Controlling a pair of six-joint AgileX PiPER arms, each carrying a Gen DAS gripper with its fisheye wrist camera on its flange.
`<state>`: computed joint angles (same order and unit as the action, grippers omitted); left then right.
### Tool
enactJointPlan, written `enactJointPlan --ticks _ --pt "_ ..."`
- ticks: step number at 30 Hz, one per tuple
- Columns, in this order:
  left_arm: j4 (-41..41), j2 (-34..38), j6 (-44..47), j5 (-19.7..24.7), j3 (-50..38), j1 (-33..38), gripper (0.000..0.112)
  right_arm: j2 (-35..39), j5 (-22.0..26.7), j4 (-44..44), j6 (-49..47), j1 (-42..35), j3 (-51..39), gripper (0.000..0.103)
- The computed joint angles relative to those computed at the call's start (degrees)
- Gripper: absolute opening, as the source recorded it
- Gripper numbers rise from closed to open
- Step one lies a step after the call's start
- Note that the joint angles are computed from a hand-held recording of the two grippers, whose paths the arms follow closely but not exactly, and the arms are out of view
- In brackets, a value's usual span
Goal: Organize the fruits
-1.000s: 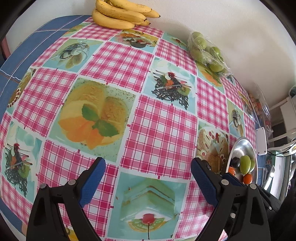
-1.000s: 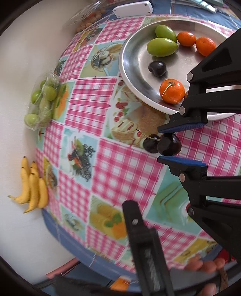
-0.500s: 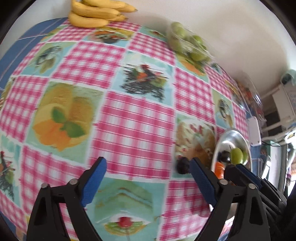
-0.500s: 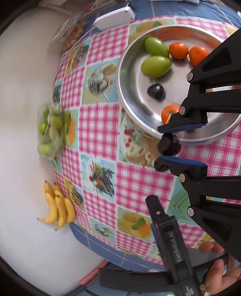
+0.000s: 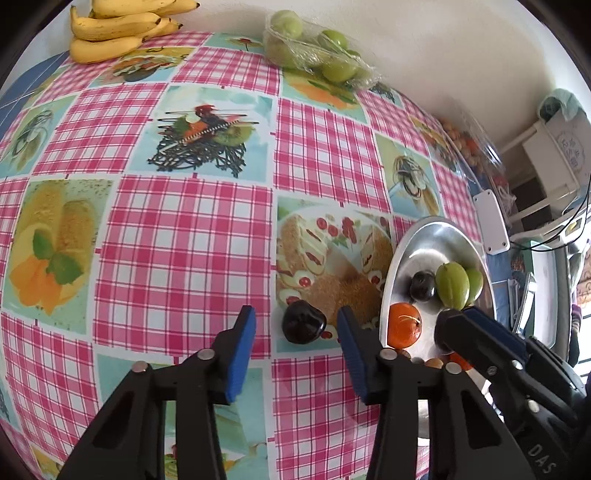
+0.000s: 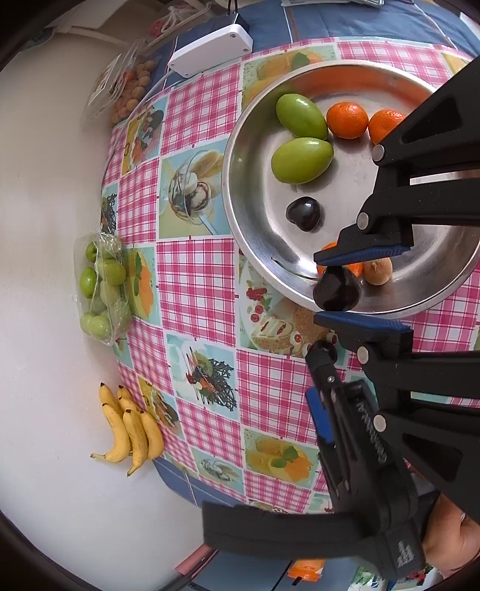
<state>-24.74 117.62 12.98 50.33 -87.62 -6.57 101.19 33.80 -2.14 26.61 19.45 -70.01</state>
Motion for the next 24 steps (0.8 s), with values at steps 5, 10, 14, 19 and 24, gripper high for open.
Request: enactJointPlan --ticks 5,10,14,19,24 --pt "0.55 0.99 -0.54 0.2 -0.77 -0.52 0.036 -0.68 -0.64 1.24 -0.96 -0.6 0.7 0.027" --pt "-0.52 1.7 0.01 0.66 -1.17 -0.73 0.027 -1.12 -1.07 1.98 -1.37 -0.98 1.1 0.027" --pt "0.35 1.47 -0.41 0.17 -1.11 -1.33 0.026 -1.35 -1.21 2.35 -1.62 -1.25 1.29 0.027" --pt "-0.33 1.62 -0.08 0.33 -1.3 -1.17 0.026 -1.47 -1.27 2.37 -1.31 -1.22 1.4 0.027" --pt "-1.82 -0.43 1.4 -0.24 0.07 -0.6 0.026 -1.55 -1.44 2.6 -1.28 -1.48 1.58 0.027"
